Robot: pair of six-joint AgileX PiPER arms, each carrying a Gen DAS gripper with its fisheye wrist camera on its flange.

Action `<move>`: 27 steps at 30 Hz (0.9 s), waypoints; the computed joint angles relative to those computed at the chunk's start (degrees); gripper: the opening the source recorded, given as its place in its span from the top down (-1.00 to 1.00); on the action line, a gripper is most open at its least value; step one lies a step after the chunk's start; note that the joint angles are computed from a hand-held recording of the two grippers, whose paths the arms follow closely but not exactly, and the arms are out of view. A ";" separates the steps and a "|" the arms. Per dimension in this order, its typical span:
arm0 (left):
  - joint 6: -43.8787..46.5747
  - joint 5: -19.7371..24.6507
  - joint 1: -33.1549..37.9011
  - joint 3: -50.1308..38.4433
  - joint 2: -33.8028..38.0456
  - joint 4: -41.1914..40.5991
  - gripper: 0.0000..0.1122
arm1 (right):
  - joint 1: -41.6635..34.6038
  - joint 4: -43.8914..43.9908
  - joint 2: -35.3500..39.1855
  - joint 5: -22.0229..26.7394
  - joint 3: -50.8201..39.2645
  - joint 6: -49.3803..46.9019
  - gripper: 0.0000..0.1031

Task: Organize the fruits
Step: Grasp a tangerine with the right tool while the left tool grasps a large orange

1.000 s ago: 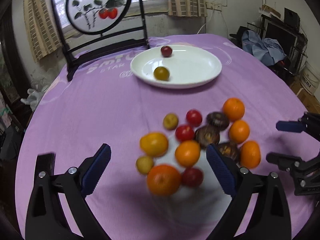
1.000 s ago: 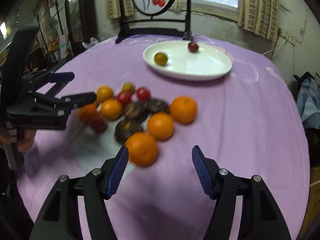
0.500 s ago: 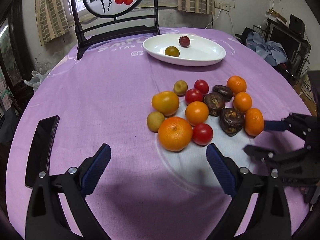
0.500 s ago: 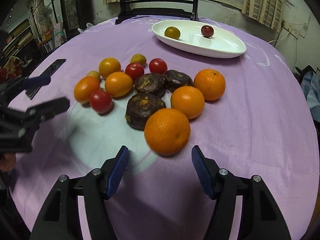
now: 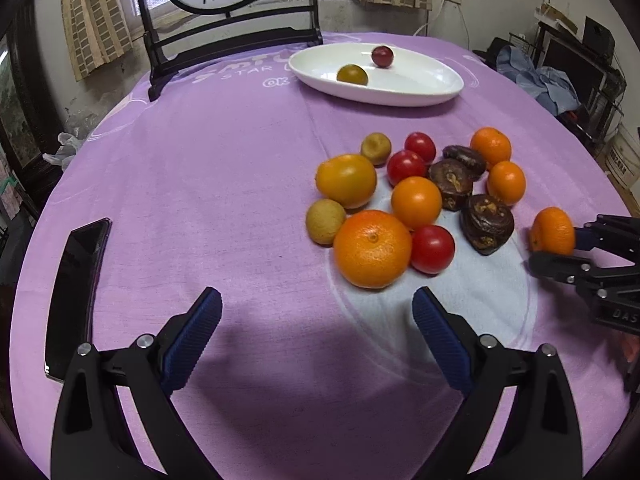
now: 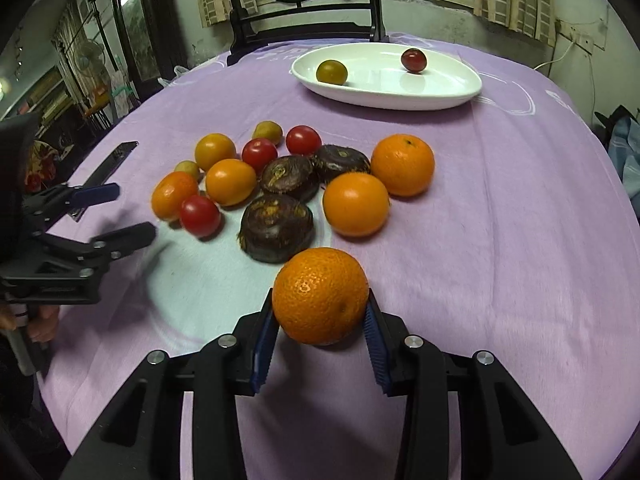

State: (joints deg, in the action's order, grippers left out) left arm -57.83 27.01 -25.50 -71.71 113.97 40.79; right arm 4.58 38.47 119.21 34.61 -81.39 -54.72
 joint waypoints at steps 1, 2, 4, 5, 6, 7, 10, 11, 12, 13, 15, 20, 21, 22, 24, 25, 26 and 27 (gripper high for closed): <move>0.79 0.34 -0.19 -0.50 0.49 -0.48 -0.67 | -0.53 1.22 -0.39 0.49 0.64 -1.31 0.20; 1.68 0.84 -0.41 -1.20 1.08 -1.14 -0.67 | -0.82 1.96 -0.71 0.75 1.21 -2.14 0.20; 3.08 1.29 -0.50 -2.57 2.22 -3.07 -0.67 | -1.54 3.65 -1.44 0.95 2.57 -3.89 0.20; 4.16 1.27 -0.32 -3.12 2.54 -4.64 -0.67 | -1.93 4.33 -1.69 1.11 3.02 -4.64 0.20; 6.06 1.09 0.13 -4.01 3.10 -7.24 -0.52 | -2.32 5.15 -1.97 1.46 3.44 -5.42 0.20; 7.85 0.93 0.55 -4.72 3.57 -9.42 -0.41 | -2.63 5.78 -2.23 1.64 3.85 -6.09 0.20; 7.85 2.44 0.84 -7.26 4.95 -9.85 -0.23 | -3.27 7.50 -2.94 2.05 4.93 -7.99 0.20; 8.88 3.20 0.94 -8.14 5.27 -10.78 -0.20 | -3.34 7.92 -3.21 1.97 5.42 -8.63 0.20; 10.70 4.16 1.10 -9.48 5.76 -12.45 -0.17 | -3.32 8.20 -3.47 1.73 5.93 -9.26 0.20; 11.55 4.96 0.95 -10.50 6.21 -13.08 -0.15 | -3.35 8.41 -3.59 1.69 6.19 -9.60 0.20; 11.78 6.89 0.08 -12.69 7.31 -12.49 -0.09 | -3.61 9.37 -3.84 1.80 6.88 -10.61 0.20; 12.90 9.11 -0.54 -17.26 9.52 -14.10 -0.08 | -3.96 9.74 -3.90 1.75 7.20 -10.84 0.20; 14.69 9.03 -0.12 -18.36 10.20 -16.21 -0.09 | -3.95 9.84 -3.93 1.70 7.32 -10.94 0.20; 15.57 8.77 0.15 -18.79 10.58 -17.43 -0.08 | -3.98 10.05 -4.06 1.66 7.58 -11.20 0.20; 15.39 7.46 0.16 -18.22 10.36 -17.38 0.18 | -4.13 10.57 -4.27 1.82 7.95 -11.80 0.20; 14.45 7.61 -0.14 -18.00 10.21 -16.13 0.23 | -4.22 10.72 -4.36 1.88 8.07 -11.97 0.20; 15.07 7.30 0.11 -17.41 9.78 -17.13 0.23 | -4.31 10.81 -4.44 1.91 8.17 -12.07 0.20; 15.46 6.48 0.47 -16.46 9.15 -18.15 0.24 | -4.46 11.07 -4.58 1.89 8.33 -12.28 0.20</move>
State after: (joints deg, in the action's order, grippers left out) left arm -42.38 33.49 -25.03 -88.16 123.12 22.64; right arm 0.12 49.54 114.63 36.50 -73.06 -67.01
